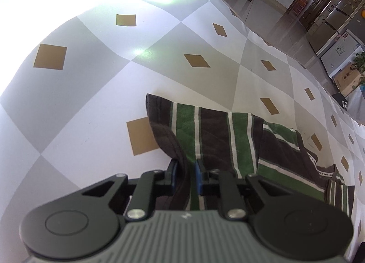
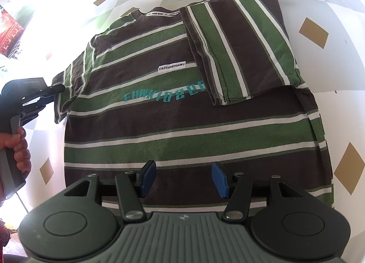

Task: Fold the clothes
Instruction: 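Grasp the shirt side edge and sleeve with the left tool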

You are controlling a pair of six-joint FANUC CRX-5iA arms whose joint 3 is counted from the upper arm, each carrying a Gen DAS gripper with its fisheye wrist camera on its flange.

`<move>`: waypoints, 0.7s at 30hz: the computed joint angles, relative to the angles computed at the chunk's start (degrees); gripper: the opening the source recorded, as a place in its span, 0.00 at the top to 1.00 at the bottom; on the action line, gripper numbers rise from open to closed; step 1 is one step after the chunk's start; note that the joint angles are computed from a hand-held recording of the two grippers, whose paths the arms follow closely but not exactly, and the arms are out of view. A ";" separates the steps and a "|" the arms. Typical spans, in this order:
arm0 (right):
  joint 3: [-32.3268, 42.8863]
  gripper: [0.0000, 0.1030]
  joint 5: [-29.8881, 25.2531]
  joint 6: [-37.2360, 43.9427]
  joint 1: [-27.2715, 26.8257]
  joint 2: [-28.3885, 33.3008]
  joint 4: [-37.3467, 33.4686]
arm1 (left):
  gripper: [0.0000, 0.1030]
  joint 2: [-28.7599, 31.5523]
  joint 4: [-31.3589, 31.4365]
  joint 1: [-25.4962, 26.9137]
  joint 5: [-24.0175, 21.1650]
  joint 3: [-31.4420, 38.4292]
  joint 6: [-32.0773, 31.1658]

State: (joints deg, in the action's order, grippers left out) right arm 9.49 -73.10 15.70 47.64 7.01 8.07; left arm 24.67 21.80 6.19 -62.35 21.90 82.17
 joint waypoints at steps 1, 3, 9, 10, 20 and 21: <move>0.01 0.49 -0.01 -0.03 0.02 0.00 0.04 | 0.88 -0.07 0.14 -0.03 0.13 -0.09 0.05; 0.09 0.49 -0.08 -0.17 0.01 0.05 0.06 | 0.89 -0.06 0.25 -0.03 0.13 -0.15 0.39; 0.10 0.49 -0.06 -0.51 0.00 -0.01 0.20 | 0.90 -0.03 1.38 0.40 0.41 -0.70 2.10; 0.10 0.49 -0.03 -0.49 -0.01 -0.04 0.19 | 0.90 -0.05 1.77 0.44 0.53 -0.89 2.05; 0.32 0.49 -0.27 -0.29 -0.16 0.08 -0.09 | 0.88 0.62 -0.32 0.06 -0.58 -0.15 3.98; 0.36 0.49 -0.25 -0.20 -0.19 0.13 -0.20 | 0.87 0.60 -0.52 -0.03 -0.56 -0.09 3.95</move>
